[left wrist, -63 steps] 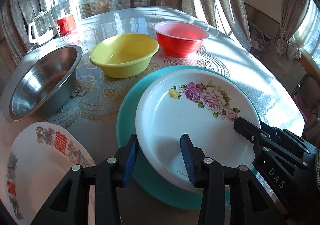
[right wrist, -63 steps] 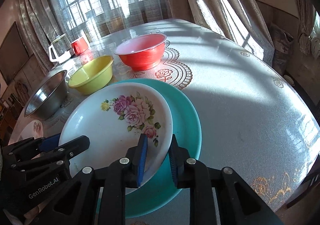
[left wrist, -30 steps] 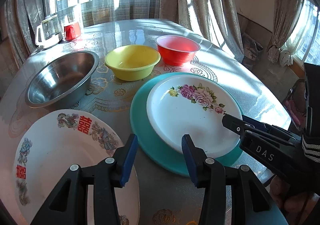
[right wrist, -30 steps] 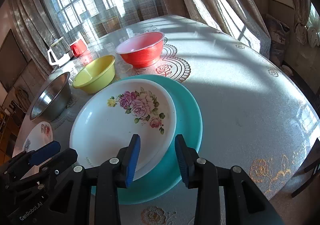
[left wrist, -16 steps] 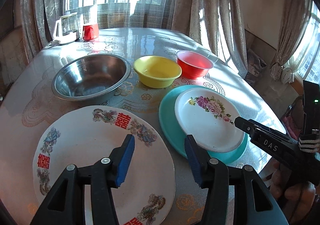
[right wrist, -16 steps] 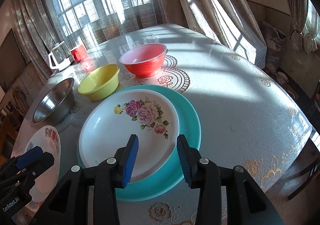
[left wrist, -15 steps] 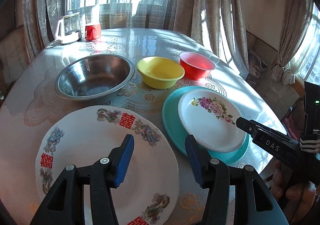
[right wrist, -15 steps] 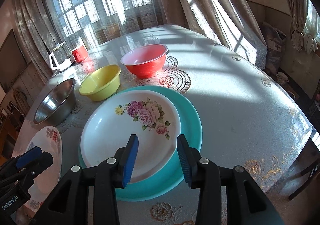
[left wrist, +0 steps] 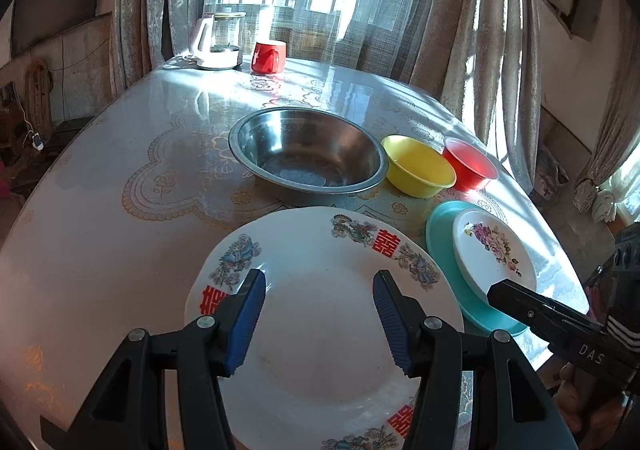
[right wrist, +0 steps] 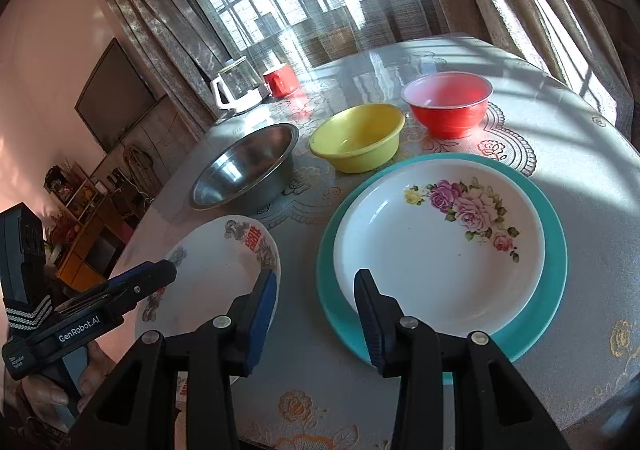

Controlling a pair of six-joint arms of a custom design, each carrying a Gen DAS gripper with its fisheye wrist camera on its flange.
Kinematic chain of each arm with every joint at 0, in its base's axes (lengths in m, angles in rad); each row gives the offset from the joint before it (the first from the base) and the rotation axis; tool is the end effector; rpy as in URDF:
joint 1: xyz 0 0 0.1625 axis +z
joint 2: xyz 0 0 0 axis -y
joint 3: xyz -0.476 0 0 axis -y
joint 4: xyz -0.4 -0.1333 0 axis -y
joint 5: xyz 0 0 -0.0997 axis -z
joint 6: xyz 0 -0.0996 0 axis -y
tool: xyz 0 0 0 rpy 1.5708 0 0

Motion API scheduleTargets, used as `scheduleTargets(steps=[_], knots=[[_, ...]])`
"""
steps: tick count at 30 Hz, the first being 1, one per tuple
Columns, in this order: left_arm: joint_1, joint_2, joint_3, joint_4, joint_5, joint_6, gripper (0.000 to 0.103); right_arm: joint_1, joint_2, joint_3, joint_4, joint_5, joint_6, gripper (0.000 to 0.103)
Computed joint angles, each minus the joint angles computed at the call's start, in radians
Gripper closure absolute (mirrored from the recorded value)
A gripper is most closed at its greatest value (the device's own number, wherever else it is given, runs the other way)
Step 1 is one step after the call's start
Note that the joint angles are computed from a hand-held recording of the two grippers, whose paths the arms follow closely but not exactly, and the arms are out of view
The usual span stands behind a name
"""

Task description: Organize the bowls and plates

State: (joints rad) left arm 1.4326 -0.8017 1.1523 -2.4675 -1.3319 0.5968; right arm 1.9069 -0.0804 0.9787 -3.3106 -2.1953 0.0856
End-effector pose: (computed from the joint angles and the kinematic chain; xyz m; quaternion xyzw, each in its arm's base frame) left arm 0.0394 -0.8558 0.3362 0.3135 0.9038 -0.2347 0.1726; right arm 0.3513 -0.7780 -0.0917 -0.0160 -0.8775 0.4388 0.1928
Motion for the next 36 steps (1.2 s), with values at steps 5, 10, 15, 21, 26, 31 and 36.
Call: scheduleTargets(steps=[5,10,15,21,26,31,36], knots=[[0.033,0.025,-0.086,0.041,0.009,-0.046,0.046,-0.003,0.041,-0.080,0.108,0.053,0.012,0.062],[0.070,0.047,-0.157,0.095,-0.037,-0.078,0.046,-0.006,0.070,-0.137,0.179,0.062,0.023,0.062],[0.096,0.072,-0.202,0.117,-0.074,-0.101,0.046,-0.015,0.083,-0.159,0.196,0.086,0.033,0.061],[0.114,0.107,-0.267,0.201,-0.105,-0.141,0.048,-0.026,0.106,-0.194,0.217,0.114,0.045,0.062],[0.124,0.130,-0.321,0.298,-0.149,-0.140,0.072,-0.040,0.106,-0.180,0.177,0.152,0.068,0.064],[0.121,0.147,-0.350,0.343,-0.148,-0.129,0.072,-0.060,0.074,-0.119,0.145,0.228,0.105,0.069],[0.112,0.151,-0.346,0.336,-0.126,-0.099,0.073,-0.055,0.082,-0.135,0.153,0.204,0.092,0.075]])
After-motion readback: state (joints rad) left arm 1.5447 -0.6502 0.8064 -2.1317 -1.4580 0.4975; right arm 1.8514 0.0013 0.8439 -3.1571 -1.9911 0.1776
